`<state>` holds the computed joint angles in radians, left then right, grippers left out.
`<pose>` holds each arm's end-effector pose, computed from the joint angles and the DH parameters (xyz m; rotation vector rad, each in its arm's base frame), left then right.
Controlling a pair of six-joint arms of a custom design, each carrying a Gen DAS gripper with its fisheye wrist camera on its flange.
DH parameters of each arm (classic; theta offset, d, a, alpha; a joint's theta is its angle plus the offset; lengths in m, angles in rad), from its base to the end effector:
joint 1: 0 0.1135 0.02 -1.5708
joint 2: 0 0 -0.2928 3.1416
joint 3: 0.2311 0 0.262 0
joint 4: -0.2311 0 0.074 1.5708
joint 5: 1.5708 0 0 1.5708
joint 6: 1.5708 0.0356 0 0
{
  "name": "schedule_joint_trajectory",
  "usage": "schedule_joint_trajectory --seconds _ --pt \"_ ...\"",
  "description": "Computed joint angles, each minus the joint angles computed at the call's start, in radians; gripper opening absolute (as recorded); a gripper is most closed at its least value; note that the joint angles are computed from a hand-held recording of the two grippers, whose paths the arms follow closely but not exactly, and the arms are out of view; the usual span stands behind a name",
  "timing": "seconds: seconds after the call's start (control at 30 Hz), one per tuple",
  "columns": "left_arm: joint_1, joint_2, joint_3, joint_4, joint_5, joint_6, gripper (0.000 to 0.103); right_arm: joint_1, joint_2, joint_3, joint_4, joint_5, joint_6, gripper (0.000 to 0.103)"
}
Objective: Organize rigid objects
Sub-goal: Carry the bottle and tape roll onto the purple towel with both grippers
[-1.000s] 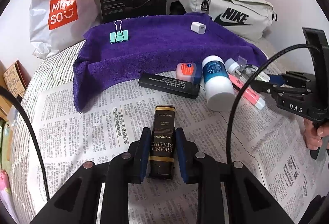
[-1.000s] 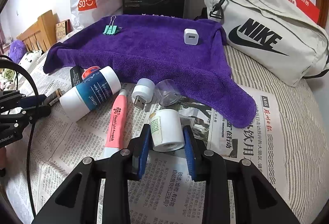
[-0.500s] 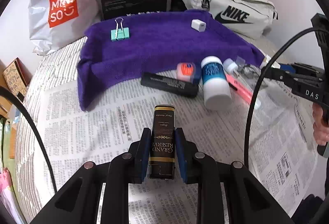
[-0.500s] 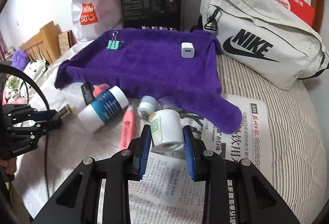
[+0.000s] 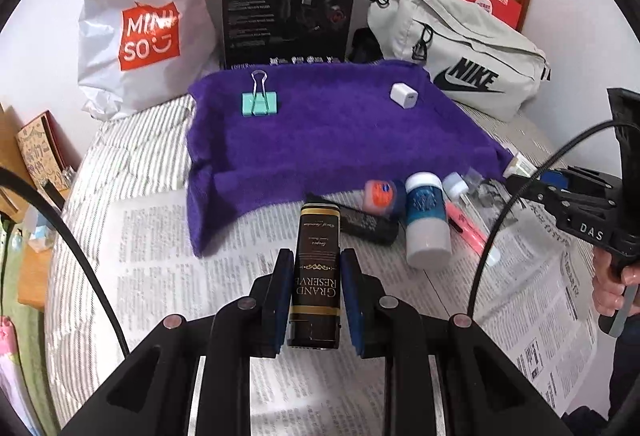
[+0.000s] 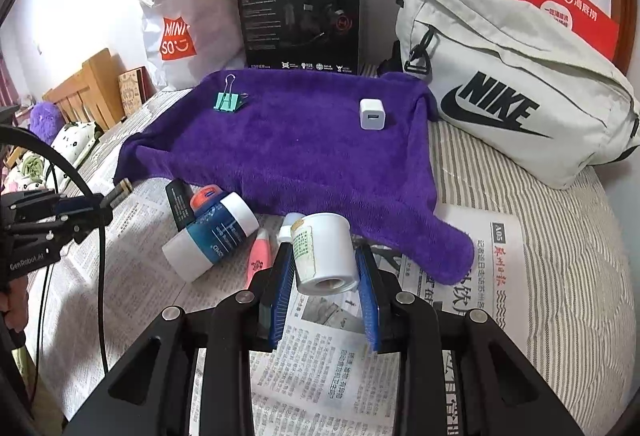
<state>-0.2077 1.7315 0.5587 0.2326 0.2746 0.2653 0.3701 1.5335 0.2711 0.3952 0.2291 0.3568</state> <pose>0.2767 -0.0682 0.1032 0.6915 2.3910 -0.3201 0.2024 0.0699 0.0984 0.0856 2.4069 0.0552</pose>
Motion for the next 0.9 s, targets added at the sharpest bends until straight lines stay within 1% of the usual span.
schedule_joint_trajectory --seconds 0.07,0.23,0.4,0.5,0.57,0.7,0.9 --pt "0.002 -0.001 0.019 -0.01 -0.004 0.003 0.023 0.001 -0.013 -0.002 0.007 0.014 -0.008 0.031" --pt "0.008 0.014 0.072 -0.036 -0.012 -0.006 0.023 -0.045 -0.03 0.022 -0.021 -0.026 -0.031 0.031" --pt "0.008 0.045 0.125 -0.047 -0.029 -0.017 0.023 -0.08 -0.038 0.05 -0.048 -0.031 -0.053 0.031" --pt "0.014 0.059 0.157 -0.062 -0.023 -0.024 0.023 -0.104 -0.039 0.068 -0.059 -0.044 -0.072 0.031" --pt "0.017 0.069 0.181 -0.073 -0.023 -0.031 0.023 -0.129 -0.034 0.085 -0.066 -0.066 -0.086 0.031" --pt "0.016 0.105 0.237 -0.091 -0.033 -0.047 0.023 -0.157 -0.014 0.118 -0.075 -0.071 -0.104 0.031" --pt "0.022 0.175 0.326 -0.119 -0.032 -0.082 0.023 -0.214 0.057 0.191 -0.081 -0.101 -0.13 0.031"
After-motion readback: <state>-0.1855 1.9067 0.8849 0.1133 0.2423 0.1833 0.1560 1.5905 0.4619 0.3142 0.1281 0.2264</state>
